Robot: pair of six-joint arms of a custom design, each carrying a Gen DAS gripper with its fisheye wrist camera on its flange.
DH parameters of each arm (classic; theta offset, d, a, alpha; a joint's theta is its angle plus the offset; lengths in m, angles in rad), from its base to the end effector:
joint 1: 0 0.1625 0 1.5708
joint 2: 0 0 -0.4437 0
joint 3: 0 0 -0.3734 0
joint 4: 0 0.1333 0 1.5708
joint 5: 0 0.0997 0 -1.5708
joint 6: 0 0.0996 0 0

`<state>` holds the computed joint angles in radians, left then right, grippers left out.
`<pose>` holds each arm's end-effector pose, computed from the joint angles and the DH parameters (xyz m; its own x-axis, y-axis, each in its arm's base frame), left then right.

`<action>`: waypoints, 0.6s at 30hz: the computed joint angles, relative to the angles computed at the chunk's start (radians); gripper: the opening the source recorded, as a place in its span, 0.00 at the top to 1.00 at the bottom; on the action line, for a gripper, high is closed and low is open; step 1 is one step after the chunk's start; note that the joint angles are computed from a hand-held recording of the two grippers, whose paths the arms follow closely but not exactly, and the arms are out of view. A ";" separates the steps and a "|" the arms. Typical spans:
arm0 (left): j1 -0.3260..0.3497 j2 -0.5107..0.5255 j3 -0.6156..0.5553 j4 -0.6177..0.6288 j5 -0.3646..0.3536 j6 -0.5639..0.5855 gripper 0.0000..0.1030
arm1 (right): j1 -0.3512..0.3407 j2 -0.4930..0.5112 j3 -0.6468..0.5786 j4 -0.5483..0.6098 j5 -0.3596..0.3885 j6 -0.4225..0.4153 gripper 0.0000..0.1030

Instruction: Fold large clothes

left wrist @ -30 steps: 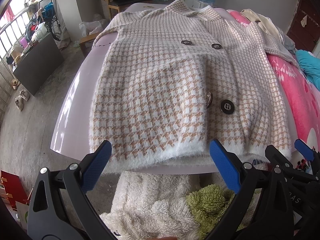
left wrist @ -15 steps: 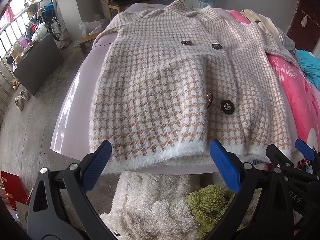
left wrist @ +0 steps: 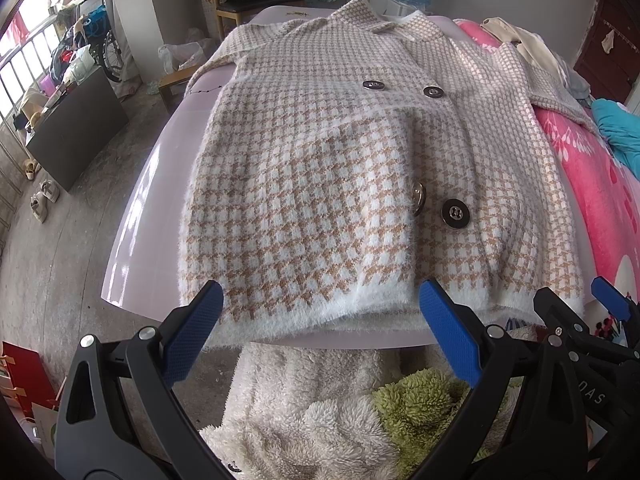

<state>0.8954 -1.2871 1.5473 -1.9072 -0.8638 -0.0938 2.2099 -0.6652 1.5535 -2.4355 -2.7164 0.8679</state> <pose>-0.2145 -0.5844 0.4245 -0.6800 0.3620 -0.6377 0.5622 0.8157 -0.1365 0.4417 -0.5231 0.1032 -0.6607 0.4420 0.6067 -0.1426 0.7196 -0.6796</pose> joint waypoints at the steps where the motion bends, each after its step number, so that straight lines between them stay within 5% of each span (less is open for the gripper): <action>1: 0.000 0.000 0.000 0.001 0.000 0.000 0.08 | 0.000 0.000 -0.001 0.002 -0.001 0.000 0.06; 18: 0.000 0.000 -0.001 0.002 0.001 0.000 0.08 | -0.001 0.000 0.002 -0.004 -0.002 -0.003 0.06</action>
